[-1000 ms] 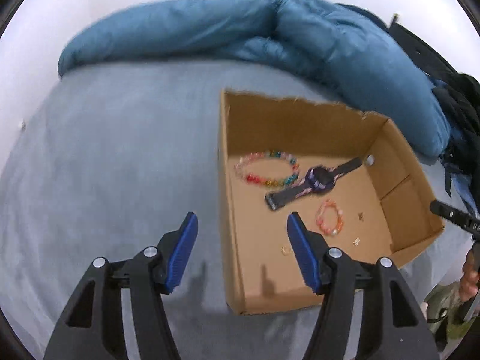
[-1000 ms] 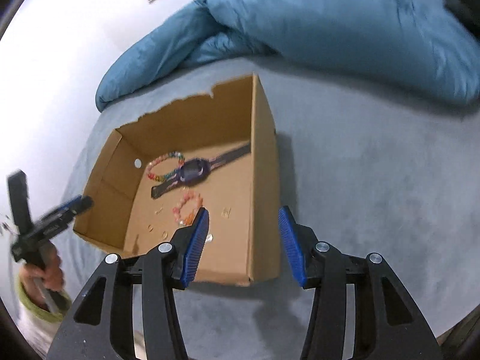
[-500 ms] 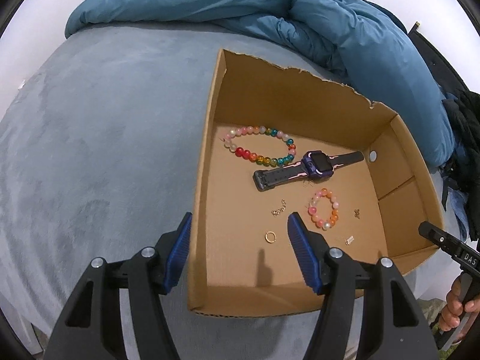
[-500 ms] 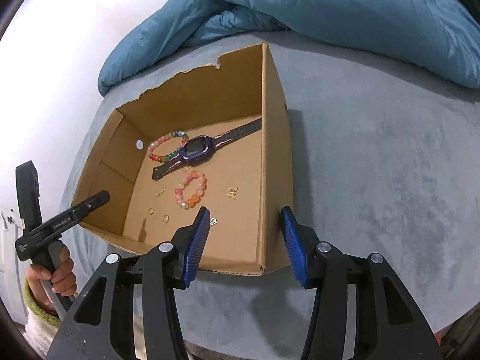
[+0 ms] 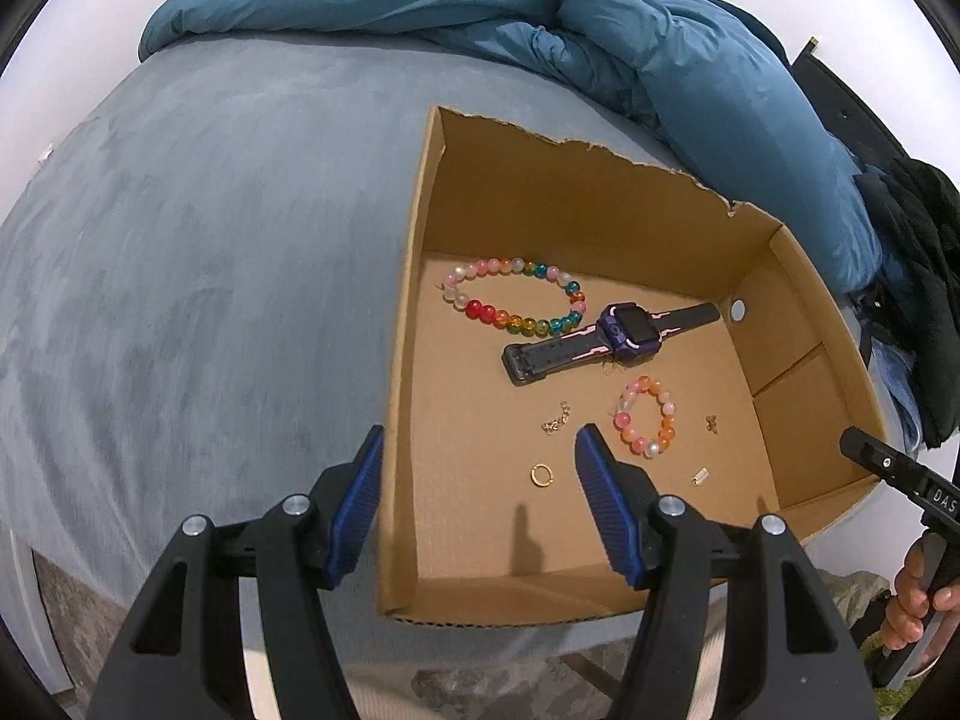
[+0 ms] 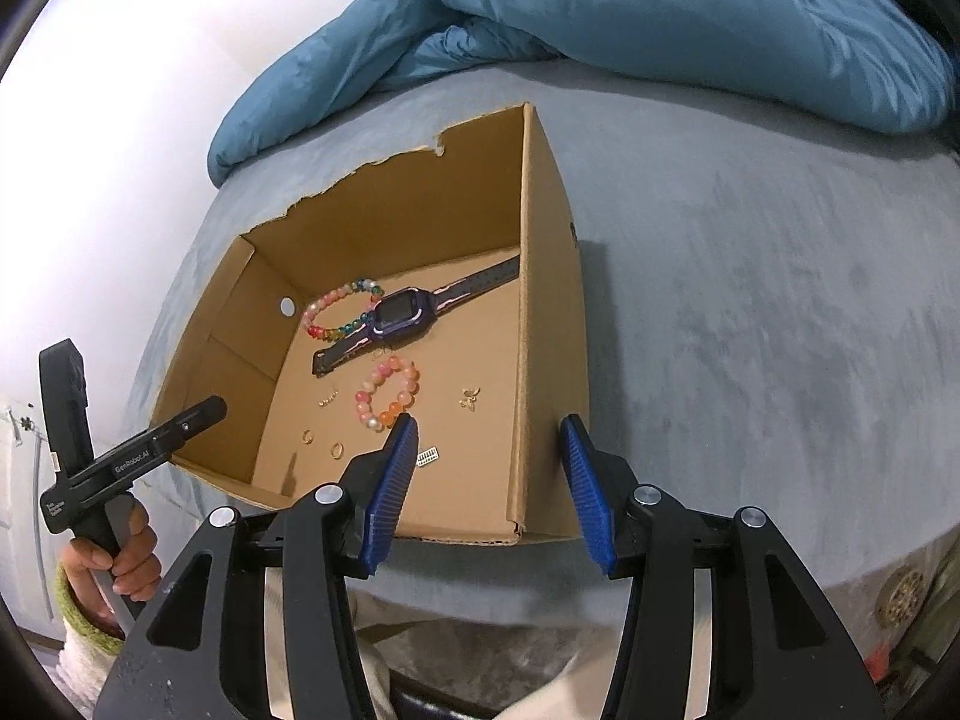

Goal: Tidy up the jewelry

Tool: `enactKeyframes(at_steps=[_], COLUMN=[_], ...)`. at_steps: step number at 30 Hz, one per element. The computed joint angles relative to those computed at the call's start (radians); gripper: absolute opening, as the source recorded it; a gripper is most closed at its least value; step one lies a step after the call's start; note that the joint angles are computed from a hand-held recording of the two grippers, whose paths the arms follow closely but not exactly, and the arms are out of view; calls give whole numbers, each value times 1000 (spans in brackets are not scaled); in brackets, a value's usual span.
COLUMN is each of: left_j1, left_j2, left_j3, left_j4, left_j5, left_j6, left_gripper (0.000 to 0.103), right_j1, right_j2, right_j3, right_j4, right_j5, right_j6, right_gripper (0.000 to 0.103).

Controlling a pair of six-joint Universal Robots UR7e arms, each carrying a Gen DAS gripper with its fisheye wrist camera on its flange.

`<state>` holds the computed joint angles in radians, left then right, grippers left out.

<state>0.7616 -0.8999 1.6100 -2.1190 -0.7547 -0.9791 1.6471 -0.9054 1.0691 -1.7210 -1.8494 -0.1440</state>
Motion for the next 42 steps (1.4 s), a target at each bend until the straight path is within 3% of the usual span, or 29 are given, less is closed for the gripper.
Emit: enactKeyframes(at_steps=[3,7,14,19,24,29,34,39,42], left_j1=[-8,-38,-123,-179,-223,-256,-269,-280,-288], left_j2=[3,-9,-58,-75,-71,-67,-80,-75,-74], left_j3=[21,76,195,229,220,258,259,239,244], left_j4=[-24,-92,-286,-306,-244,-363,-271,-81,-42], left_j5=[15,91,224,264,295,325,328,388,421], left_j6=[20,62,133,134,121,188,99,-36,-76], left_gripper=[61,62,73,84,96,97,97,97,97], right_j1=[-10,-21,12,50,83,122,141,160,163], right_j2=[-19,-55,-193,-264,-308,-323,-329,-333,-342], right_j3=[57,123,338,455,523,557,581,612,625], right_j4=[-47,-148,-430,-600,-738,-839,-875,-933,-945], right_j5=[-2,35,-13,-65,-93,-136,-162,-197,-184], right_j6=[1,17,-3,-77,-160,-252,-279,-301,-299], right_gripper=[48,49,67,80,95,95,95,95,95])
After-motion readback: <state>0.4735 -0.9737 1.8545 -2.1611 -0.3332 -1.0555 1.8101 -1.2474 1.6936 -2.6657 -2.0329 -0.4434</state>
